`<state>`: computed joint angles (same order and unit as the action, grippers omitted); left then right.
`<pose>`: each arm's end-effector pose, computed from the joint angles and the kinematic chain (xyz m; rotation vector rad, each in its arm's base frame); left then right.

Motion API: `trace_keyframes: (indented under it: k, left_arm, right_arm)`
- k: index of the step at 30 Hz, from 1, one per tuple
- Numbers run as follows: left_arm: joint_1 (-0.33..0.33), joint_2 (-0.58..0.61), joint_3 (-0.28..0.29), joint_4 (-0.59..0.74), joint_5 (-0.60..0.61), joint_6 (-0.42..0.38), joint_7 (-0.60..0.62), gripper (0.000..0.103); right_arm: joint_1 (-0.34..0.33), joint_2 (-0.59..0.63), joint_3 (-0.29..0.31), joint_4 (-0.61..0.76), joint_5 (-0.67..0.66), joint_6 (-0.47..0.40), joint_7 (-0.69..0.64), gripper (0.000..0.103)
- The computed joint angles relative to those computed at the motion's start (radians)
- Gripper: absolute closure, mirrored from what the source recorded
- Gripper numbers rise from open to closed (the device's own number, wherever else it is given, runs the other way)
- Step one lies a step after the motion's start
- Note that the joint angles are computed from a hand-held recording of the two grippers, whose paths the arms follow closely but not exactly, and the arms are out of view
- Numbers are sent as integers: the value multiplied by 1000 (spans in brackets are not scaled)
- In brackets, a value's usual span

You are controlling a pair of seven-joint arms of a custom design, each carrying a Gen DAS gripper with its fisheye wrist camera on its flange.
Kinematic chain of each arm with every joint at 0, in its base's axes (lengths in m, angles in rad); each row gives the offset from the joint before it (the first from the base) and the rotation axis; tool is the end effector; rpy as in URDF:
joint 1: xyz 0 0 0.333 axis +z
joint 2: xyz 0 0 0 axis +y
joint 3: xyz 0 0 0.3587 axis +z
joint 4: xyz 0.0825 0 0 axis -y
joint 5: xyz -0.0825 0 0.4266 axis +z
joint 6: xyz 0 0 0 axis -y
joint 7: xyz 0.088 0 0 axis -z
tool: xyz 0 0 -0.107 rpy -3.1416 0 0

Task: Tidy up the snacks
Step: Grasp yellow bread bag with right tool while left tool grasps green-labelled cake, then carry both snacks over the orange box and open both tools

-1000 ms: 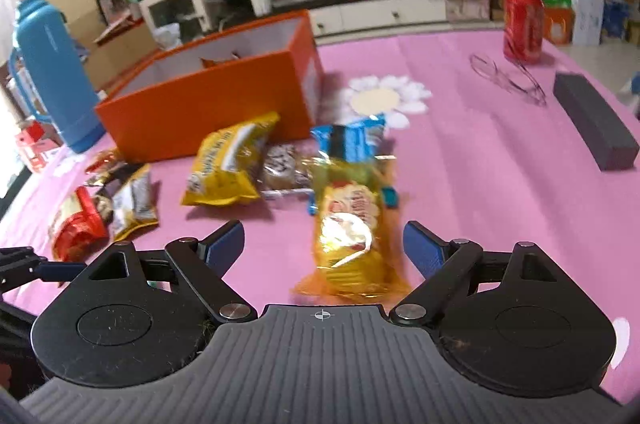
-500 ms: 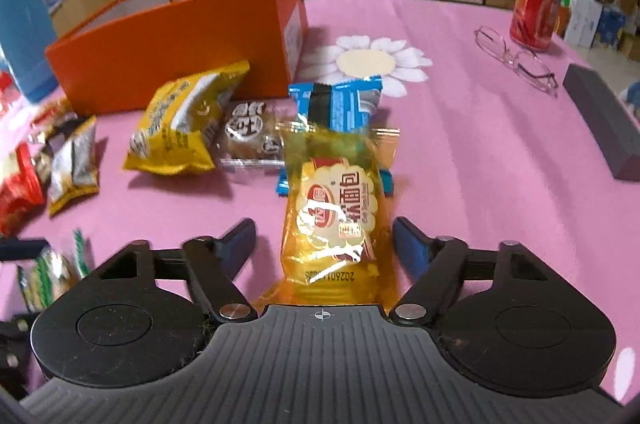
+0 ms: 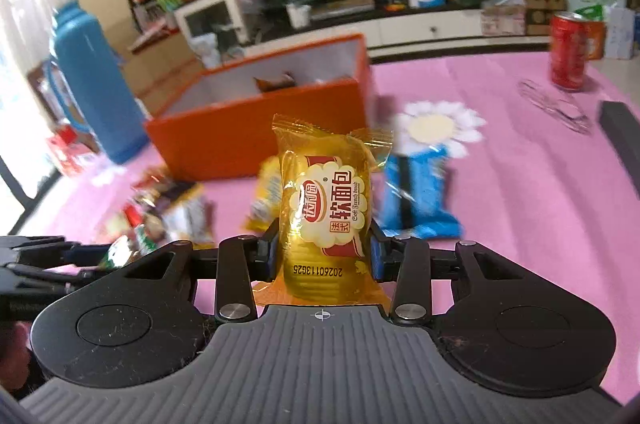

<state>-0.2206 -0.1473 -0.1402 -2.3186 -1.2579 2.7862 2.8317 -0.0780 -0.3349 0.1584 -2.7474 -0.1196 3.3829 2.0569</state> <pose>0.5231 -0.1533 0.4645 -1.2929 2.2974 -1.2160 0.4411 0.0508 0.4448 -1.3784 1.7859 -0.6538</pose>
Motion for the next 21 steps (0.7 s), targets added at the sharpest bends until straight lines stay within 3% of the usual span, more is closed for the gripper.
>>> trace_keyframes:
  k: [4,5,7,8,12,16,19,21]
  left_arm:
    - [4,98,-13,156,-36,69,-13,55]
    - [7,130,-20,202,-55,81,-7,55]
    - [15,196,-39,295,-82,105,-2,55]
    - [21,231,-50,339,-70,113,-18,55]
    - [36,372,-84,499,56,148,-158,55]
    - [40,474,-96,593,177,175,-277,55]
    - [23,529,-72,630,290,191,-406,55]
    - [23,552,-68,642,339,199,-461,56]
  right_arm:
    - [104,93,-117,122,-59,51,3,83]
    - [95,130,-111,171,-61,56,-14,83]
    - [24,208,-24,273,30,61,-119,83]
    - [19,250,-14,323,64,66,-160,83]
    - [80,408,-52,491,196,88,-288,83]
    - [114,523,-96,608,185,62,-233,83]
    - [213,579,-195,663,220,37,-249,83]
    - [228,607,-220,681,183,31,-208,82]
